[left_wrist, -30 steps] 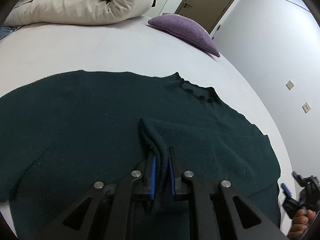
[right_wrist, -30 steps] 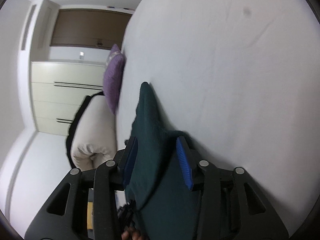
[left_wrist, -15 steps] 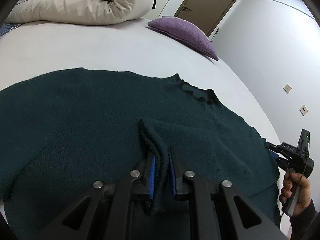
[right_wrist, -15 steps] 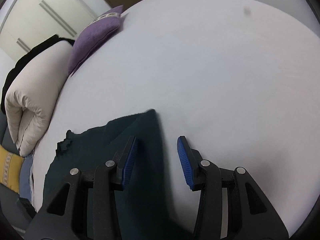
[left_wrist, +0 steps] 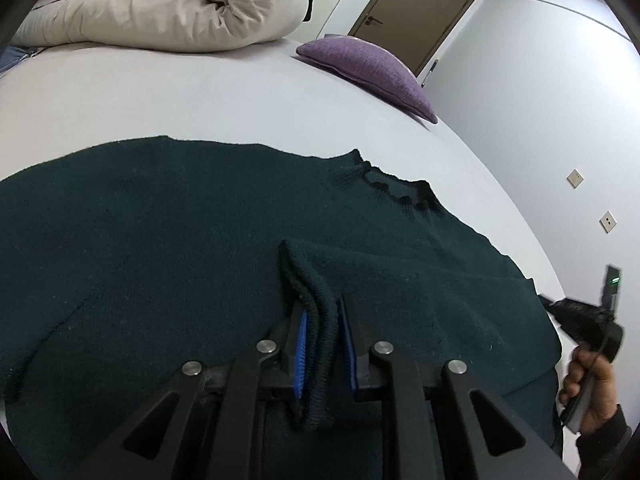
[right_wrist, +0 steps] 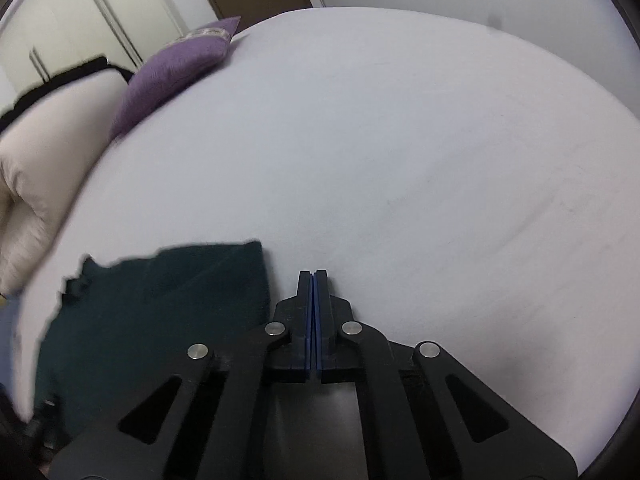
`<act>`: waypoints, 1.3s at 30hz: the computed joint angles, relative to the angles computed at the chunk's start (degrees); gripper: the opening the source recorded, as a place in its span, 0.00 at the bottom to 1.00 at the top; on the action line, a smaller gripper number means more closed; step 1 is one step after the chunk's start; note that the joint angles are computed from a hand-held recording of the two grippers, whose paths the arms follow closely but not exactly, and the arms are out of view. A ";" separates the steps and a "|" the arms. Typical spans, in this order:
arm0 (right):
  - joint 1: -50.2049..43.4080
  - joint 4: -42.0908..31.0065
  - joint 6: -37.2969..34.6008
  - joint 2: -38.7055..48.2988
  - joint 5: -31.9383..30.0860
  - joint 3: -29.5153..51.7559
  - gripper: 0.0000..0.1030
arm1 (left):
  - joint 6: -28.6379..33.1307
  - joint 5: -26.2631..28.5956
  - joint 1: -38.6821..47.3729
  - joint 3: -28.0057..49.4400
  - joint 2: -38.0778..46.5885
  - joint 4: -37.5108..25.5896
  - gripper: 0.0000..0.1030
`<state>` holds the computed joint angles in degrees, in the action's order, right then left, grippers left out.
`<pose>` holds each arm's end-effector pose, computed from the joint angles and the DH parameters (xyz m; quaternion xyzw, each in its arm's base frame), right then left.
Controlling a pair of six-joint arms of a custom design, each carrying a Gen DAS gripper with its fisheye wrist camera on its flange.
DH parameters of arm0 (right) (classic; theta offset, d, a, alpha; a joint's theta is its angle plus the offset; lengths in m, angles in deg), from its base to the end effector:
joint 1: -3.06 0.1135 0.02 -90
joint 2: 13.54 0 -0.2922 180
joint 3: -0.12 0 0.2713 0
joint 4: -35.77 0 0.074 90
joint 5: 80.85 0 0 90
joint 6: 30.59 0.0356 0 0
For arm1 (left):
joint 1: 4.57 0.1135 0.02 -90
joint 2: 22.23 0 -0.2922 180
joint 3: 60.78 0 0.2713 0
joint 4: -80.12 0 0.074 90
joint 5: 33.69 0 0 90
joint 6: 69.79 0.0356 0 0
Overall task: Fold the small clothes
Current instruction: 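Fold the held side and sleeve over the body with the left tool, release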
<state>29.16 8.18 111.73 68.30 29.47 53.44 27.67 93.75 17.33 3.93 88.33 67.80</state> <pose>0.2540 0.1107 0.1841 0.2636 0.9054 0.0506 0.3290 0.3472 0.1163 0.1055 -0.0272 0.9146 -0.2328 0.3294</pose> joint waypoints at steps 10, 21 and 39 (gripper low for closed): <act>17.28 -6.94 4.92 -1.18 2.96 1.10 0.49 | 1.11 4.99 1.88 3.36 2.17 -4.73 0.25; 35.62 -21.37 17.91 -15.11 21.74 4.57 0.50 | 14.99 14.92 21.93 7.36 -6.59 -26.53 0.93; 58.87 -12.40 30.33 4.63 20.47 19.16 0.50 | -16.42 21.40 55.12 36.89 22.67 -27.89 0.78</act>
